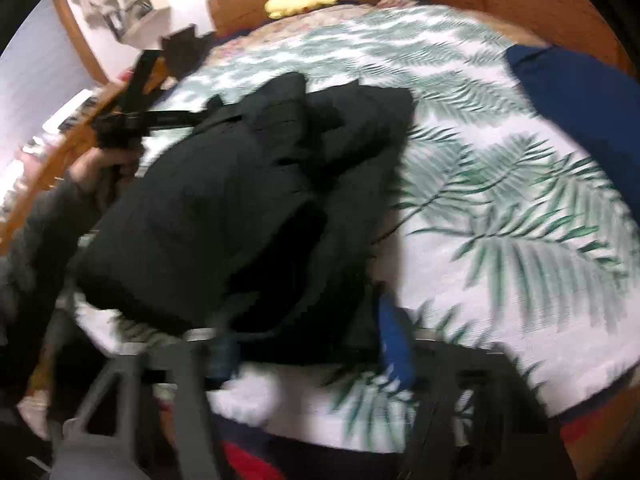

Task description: Fold large clothes

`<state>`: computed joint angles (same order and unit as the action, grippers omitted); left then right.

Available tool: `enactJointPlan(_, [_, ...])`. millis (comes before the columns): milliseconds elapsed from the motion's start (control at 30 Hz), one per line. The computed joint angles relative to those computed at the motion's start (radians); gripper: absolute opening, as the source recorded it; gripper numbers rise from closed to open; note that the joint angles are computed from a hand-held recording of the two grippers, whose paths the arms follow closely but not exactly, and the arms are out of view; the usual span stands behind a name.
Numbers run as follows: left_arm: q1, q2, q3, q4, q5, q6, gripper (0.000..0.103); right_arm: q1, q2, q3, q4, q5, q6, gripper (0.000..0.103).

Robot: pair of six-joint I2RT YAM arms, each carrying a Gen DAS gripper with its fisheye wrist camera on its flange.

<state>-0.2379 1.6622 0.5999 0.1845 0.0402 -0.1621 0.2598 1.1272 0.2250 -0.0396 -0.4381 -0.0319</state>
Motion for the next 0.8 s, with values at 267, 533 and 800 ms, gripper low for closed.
enactJointPlan(267, [-0.073, -0.243, -0.025, -0.133, -0.127, -0.023, 0.008, -0.073, -0.257, -0.026, -0.044, -0.082, -0.024, 0.011])
enactJointPlan(533, [-0.260, -0.380, 0.145, -0.362, -0.353, -0.071, 0.006, -0.306, -0.264, 0.139, -0.149, -0.269, -0.201, 0.010])
enactJointPlan(800, [-0.460, -0.169, 0.547, -0.476, -0.497, -0.124, 0.006, -0.745, -0.173, 0.401, -0.384, -0.531, -0.509, 0.010])
